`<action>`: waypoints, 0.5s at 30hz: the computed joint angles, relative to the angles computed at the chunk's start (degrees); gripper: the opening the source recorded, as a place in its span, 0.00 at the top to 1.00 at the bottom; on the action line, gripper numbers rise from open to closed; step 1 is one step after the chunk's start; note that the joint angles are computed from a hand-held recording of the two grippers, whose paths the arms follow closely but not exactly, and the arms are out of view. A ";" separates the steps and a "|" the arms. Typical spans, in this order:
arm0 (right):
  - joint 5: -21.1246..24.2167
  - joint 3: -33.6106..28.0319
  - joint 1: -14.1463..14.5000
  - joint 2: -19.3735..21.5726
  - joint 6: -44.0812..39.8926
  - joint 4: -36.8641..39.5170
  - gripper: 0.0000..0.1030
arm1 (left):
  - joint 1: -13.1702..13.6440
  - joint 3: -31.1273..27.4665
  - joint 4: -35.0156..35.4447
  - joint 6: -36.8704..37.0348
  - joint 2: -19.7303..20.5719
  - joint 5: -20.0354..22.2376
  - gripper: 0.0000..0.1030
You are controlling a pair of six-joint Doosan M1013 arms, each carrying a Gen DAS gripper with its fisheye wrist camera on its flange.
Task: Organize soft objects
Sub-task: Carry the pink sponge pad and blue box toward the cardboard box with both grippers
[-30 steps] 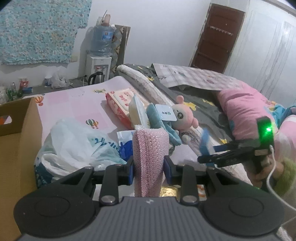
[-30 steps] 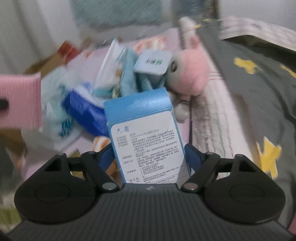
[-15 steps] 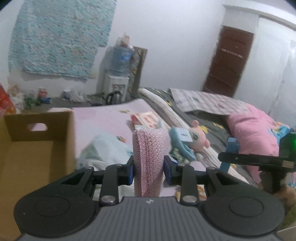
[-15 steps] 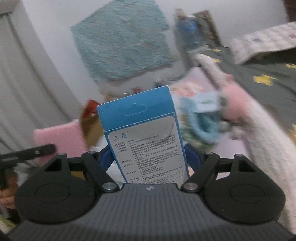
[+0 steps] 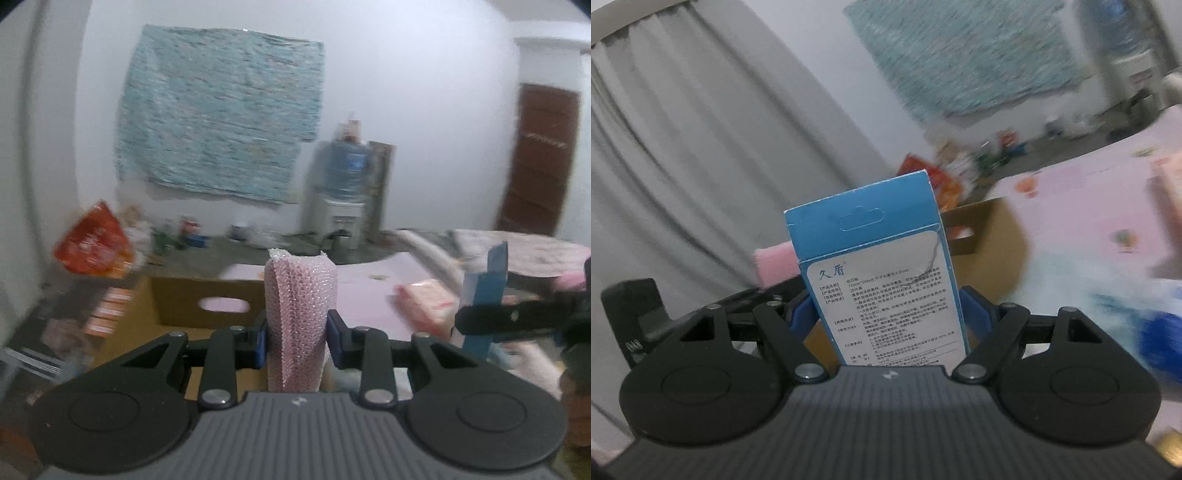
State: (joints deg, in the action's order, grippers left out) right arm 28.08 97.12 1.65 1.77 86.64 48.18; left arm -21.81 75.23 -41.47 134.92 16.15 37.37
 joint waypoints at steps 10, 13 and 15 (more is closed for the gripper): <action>12.09 -19.65 1.16 18.12 13.16 4.34 0.23 | -0.39 -11.10 21.63 -15.09 8.49 -1.95 0.69; 14.45 -24.32 1.34 22.33 18.66 3.25 0.23 | -0.67 -14.58 26.62 -18.43 11.25 -0.53 0.69; 15.80 -27.23 1.50 24.84 22.40 1.50 0.23 | -1.08 -17.25 30.16 -20.90 13.23 1.31 0.69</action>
